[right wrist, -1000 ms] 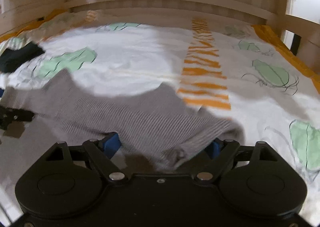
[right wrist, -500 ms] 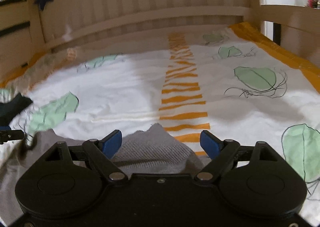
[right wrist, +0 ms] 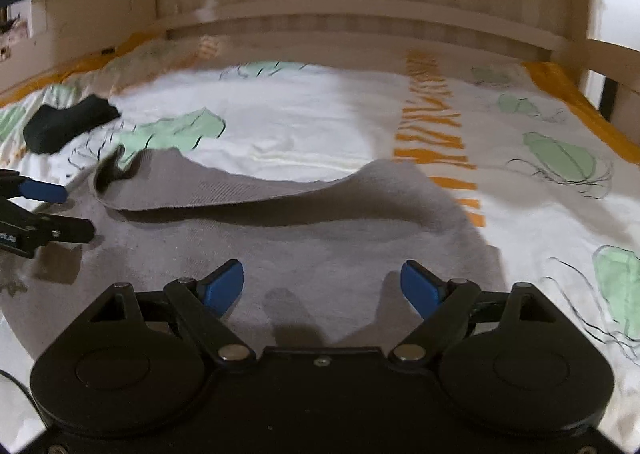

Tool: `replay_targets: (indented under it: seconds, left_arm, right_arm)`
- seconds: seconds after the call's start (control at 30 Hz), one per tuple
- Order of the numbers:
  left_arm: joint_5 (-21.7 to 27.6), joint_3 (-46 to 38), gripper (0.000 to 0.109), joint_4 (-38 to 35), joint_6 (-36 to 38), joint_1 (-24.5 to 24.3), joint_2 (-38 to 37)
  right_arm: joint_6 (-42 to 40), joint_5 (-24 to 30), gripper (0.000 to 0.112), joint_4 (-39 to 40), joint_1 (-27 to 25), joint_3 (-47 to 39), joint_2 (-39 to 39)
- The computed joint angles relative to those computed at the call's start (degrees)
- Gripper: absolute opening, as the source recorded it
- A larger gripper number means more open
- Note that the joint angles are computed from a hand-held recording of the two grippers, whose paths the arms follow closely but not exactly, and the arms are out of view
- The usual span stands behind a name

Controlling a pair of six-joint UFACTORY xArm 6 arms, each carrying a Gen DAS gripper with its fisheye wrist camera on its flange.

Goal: Fold large clothes
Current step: 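Fold the hem over toward the collar with both tools and release, then smooth the folded dress into a flat rectangle with both open tools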

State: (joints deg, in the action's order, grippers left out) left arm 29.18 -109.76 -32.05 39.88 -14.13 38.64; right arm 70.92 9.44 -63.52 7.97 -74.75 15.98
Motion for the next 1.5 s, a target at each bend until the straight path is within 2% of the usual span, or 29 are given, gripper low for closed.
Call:
replay_targets:
  seconds: [0.1,0.17,0.27,0.33,0.4,0.5,0.6,0.67,0.73,0.8,0.87,0.93,1.07,1.13,1.23,1.3,1.5]
  left_arm:
    - [3.75,-11.59,0.096,6.93,-11.37,0.91,7.57]
    - [6.62,-19.46,0.096,9.15,-17.34,1.59,12.26]
    - [3.32,-20.79,0.097,14.06,-23.31,1.78,12.98]
    - [2.16,-19.61,0.097,13.14,-22.46,1.9,11.83]
    - [-0.04,-14.48,0.097,11.5,-20.1,1.82,8.11]
    - [-3.86,-5.08,0.097,9.22,-13.6,1.08,1.77]
    - [-5.41,3.18,0.097,6.64,-5.69,0.13,-3.13]
    - [-6.79,8.88,0.097,7.92,-2.65,-0.37,-5.91]
    - [-7.96,14.35,0.097,9.99,-1.93,-0.59,-8.34]
    - [-10.45,19.24,0.097,7.04,0.83,-0.66,-10.37]
    - [-13.65,22.55,0.097,1.61,5.61,-1.0,-11.92]
    - [-13.95,23.71,0.097,0.05,6.09,-0.93,-12.72]
    - [-14.8,24.06,0.101,-4.81,8.74,-1.16,-12.34]
    - [-16.2,24.66,0.102,-5.72,9.22,-1.53,-12.41]
    - [-19.08,26.75,0.102,-3.92,6.69,-2.3,-13.2]
    - [-20.7,27.83,0.102,-2.86,5.33,-2.65,-13.55]
    - [-21.75,30.22,0.102,1.27,1.04,-2.75,-14.99]
  right_arm:
    - [-8.71,1.88,0.087,7.96,0.34,-4.48,3.88]
    - [-10.59,3.87,0.087,9.99,0.35,-7.78,6.08]
    - [-9.72,5.92,0.087,9.45,0.15,-10.64,7.48]
    - [-6.09,5.98,0.087,6.4,-0.24,-10.88,6.95]
    - [-1.52,4.67,0.087,3.11,-0.69,-9.67,5.41]
    - [6.03,2.72,0.088,-4.12,-0.87,-6.97,2.42]
    - [9.02,2.05,0.089,-7.95,-0.26,-3.89,-0.11]
    - [6.98,1.47,0.089,-5.72,0.52,-1.14,-1.3]
    - [0.86,1.7,0.089,-0.46,1.65,1.52,-1.91]
    - [-3.31,3.29,0.09,2.45,3.21,4.19,-2.3]
    - [2.12,3.4,0.092,-2.72,3.6,6.12,-3.26]
    - [7.61,2.32,0.092,-5.37,3.14,7.78,-4.43]
    - [8.54,2.53,0.095,-5.6,3.12,8.25,-4.77]
    - [11.02,3.0,0.097,-8.57,3.37,7.84,-4.38]
    - [19.64,2.3,0.098,-16.53,3.06,8.16,-4.54]
    - [22.31,2.19,0.098,-18.94,3.02,8.19,-4.65]
    - [22.41,2.03,0.102,-18.4,3.3,9.02,-5.36]
